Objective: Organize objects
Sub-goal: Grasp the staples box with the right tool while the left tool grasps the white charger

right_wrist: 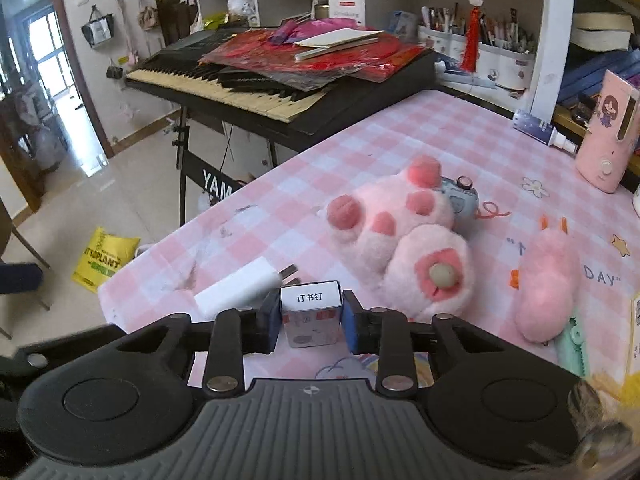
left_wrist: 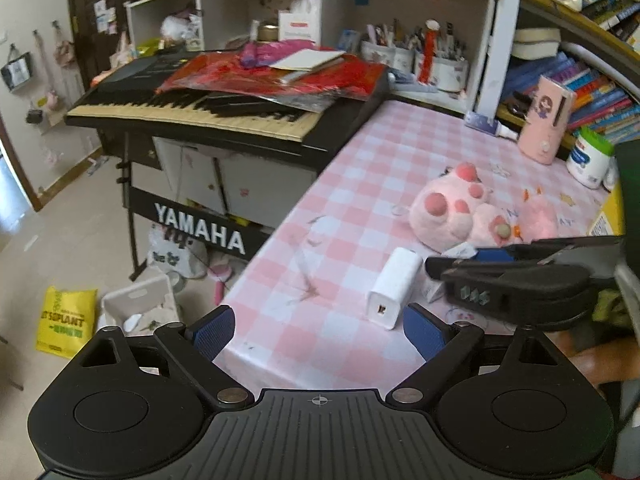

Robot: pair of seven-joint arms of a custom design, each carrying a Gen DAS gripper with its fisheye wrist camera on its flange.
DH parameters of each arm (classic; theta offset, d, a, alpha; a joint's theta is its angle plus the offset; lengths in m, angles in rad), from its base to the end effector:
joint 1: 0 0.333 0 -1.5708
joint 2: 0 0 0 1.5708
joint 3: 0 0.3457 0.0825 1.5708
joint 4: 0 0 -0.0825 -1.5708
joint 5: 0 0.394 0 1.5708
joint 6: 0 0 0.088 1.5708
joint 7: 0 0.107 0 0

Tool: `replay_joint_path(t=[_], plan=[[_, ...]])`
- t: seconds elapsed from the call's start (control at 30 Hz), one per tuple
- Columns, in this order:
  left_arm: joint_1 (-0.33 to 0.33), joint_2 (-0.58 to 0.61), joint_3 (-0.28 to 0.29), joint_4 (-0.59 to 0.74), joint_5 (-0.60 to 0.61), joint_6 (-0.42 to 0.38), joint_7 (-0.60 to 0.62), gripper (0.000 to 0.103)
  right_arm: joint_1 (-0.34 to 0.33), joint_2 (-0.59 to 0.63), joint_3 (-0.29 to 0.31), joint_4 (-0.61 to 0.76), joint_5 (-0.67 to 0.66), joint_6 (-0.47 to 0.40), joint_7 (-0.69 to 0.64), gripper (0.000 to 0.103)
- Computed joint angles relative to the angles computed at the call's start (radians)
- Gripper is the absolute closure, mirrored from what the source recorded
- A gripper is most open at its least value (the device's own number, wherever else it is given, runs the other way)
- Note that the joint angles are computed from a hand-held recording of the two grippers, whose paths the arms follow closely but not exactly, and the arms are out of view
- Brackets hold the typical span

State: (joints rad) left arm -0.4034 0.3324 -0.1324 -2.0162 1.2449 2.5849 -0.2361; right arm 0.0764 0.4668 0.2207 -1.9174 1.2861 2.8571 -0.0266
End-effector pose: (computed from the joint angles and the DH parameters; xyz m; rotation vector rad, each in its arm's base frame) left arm 0.5363 -0.3336 0.3254 -1.9807 1.5167 -0.6120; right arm 0.6475 0.1315 0.2944 -2.1474 1.0520 -0.3159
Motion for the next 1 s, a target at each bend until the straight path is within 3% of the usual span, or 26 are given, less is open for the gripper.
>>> replay_joint_path(t=[0.13, 0.23, 0.3, 0.47, 0.57, 0.63, 0.73, 0.8, 1.0], plan=[[0.009, 0.061, 0.003, 0.064, -0.027, 0.048, 0.079, 0.014, -0.037, -0.023, -0.006, 0.002, 0.043, -0.045, 0.0, 0.075], [0.008, 0.123, 0.013, 0.132, -0.057, 0.093, 0.17, 0.023, -0.051, -0.052, -0.025, -0.01, 0.109, -0.044, -0.031, 0.075], [0.006, 0.168, 0.017, 0.182, -0.101, 0.107, 0.267, 0.035, -0.045, -0.06, -0.047, -0.009, 0.115, -0.04, -0.012, 0.075], [-0.002, 0.258, 0.032, 0.285, -0.237, 0.083, 0.458, 0.054, -0.052, -0.081, -0.079, -0.026, 0.135, -0.044, 0.015, 0.075], [-0.021, 0.283, 0.058, 0.31, -0.284, 0.074, 0.509, 0.055, -0.045, -0.092, -0.095, -0.041, 0.114, -0.042, 0.062, 0.075], [-0.048, 0.284, 0.087, 0.309, -0.287, 0.073, 0.493, 0.059, -0.044, -0.101, -0.097, -0.054, 0.111, -0.034, 0.07, 0.075], [-0.051, 0.278, 0.095, 0.293, -0.295, 0.121, 0.498, 0.078, -0.046, -0.12, -0.095, -0.074, 0.156, -0.014, 0.033, 0.075], [-0.047, 0.271, 0.09, 0.284, -0.321, 0.137, 0.518, 0.079, -0.041, -0.136, -0.1, -0.09, 0.186, 0.001, 0.024, 0.075], [-0.108, 0.175, 0.171, 0.204, -0.17, 0.291, 0.311, 0.079, -0.009, -0.174, -0.124, -0.142, 0.237, 0.061, 0.03, 0.075]])
